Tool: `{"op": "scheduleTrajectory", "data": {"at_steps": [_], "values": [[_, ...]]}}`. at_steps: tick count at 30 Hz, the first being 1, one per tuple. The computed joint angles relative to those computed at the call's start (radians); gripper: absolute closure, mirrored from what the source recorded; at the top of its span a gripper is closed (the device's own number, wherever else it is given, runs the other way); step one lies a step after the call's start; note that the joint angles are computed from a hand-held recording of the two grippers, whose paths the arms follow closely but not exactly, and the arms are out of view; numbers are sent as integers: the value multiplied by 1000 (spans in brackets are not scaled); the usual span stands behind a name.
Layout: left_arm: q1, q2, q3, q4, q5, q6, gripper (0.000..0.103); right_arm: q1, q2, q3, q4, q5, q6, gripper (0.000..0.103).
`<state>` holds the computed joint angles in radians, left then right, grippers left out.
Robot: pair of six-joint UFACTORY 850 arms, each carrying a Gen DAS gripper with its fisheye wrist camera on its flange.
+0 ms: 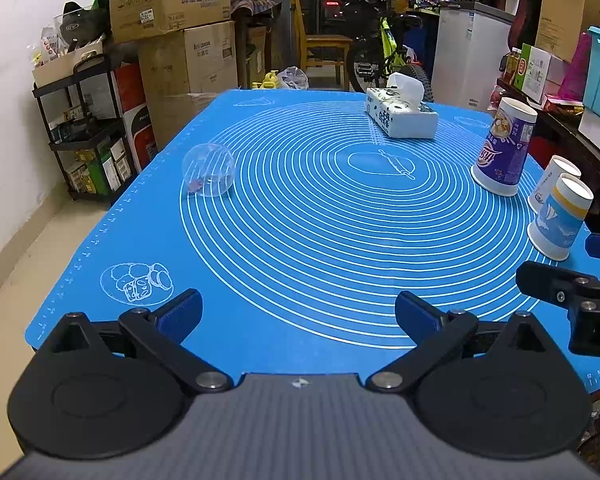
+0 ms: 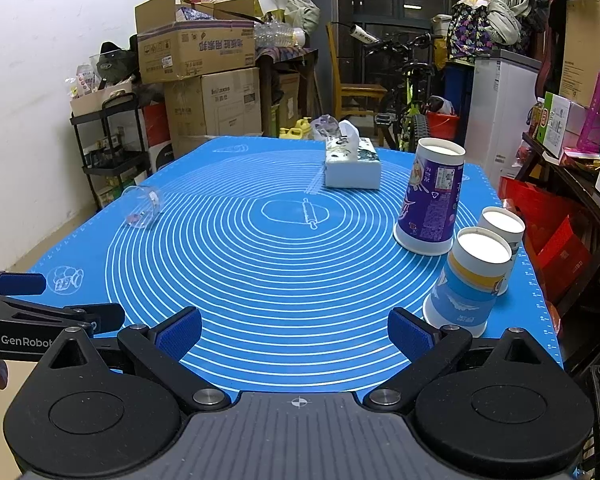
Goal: Flip cup upside down
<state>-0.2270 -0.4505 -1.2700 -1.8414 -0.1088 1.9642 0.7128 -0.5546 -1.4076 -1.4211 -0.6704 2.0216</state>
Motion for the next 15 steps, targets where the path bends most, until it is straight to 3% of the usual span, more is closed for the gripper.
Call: {"op": "scheduleTrajectory", "data": {"at_steps": [15], "values": [[1, 2, 2, 9, -3, -8, 2, 1, 0, 0, -4, -2, 4, 4]]}}
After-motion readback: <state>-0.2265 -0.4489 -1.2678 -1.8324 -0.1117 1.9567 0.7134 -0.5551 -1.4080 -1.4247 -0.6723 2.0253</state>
